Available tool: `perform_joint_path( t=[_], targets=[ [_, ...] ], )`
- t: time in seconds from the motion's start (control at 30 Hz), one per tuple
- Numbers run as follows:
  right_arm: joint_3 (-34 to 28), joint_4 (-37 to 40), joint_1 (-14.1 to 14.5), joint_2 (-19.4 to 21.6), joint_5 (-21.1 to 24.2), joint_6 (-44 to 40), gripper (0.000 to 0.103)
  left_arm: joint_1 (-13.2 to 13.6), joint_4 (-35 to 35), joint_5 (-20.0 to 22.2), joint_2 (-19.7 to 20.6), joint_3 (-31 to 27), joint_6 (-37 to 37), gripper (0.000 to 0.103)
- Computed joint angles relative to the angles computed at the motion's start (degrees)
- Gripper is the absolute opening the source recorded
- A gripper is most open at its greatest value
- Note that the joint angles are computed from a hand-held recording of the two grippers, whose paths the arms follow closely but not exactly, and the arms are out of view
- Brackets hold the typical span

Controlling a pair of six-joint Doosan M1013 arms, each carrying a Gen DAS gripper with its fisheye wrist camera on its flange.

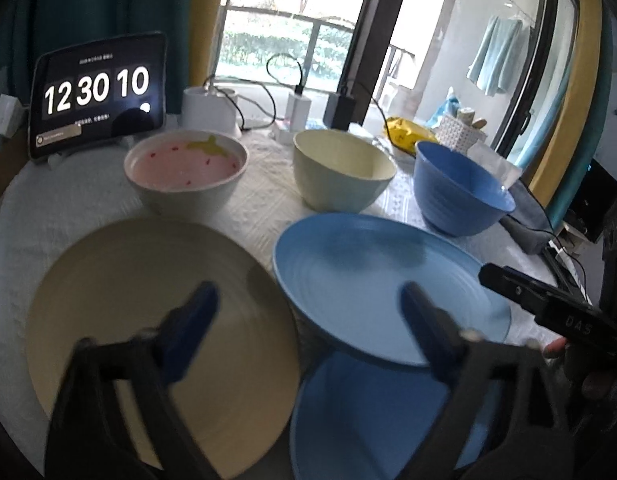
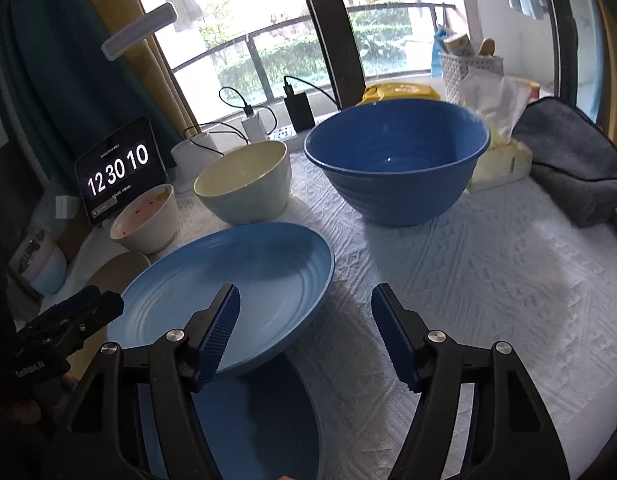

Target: Organize plates and bowls

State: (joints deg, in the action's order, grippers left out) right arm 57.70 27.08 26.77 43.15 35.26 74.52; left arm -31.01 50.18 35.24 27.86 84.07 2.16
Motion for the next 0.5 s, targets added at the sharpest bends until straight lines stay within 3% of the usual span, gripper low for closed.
perform_joint_path(
  t=[0.07,0.23,0.3,0.5],
  targets=[
    [-0.89,-0.14,-0.05,0.56,1.23,0.50,0.065,0.46,-3.56,-0.53,0.51,-0.68,2.65,0.070],
    [-2.41,1.09,-0.28,1.50,3.81,0.04,0.051,0.66,-5.04,-2.52,0.55,-0.50,3.58,0.054],
    [-2.42,1.95,-0.22,1.48,3.99,-1.18,0.042,0.44,-4.73,-1.99,0.67,-0.75,3.62,0.053],
    [-1.28,-1.55,0.38,0.71,2.34,0.33,0.040,0.13,-3.25,-2.62,0.18,0.11,1.97,0.050]
  ],
)
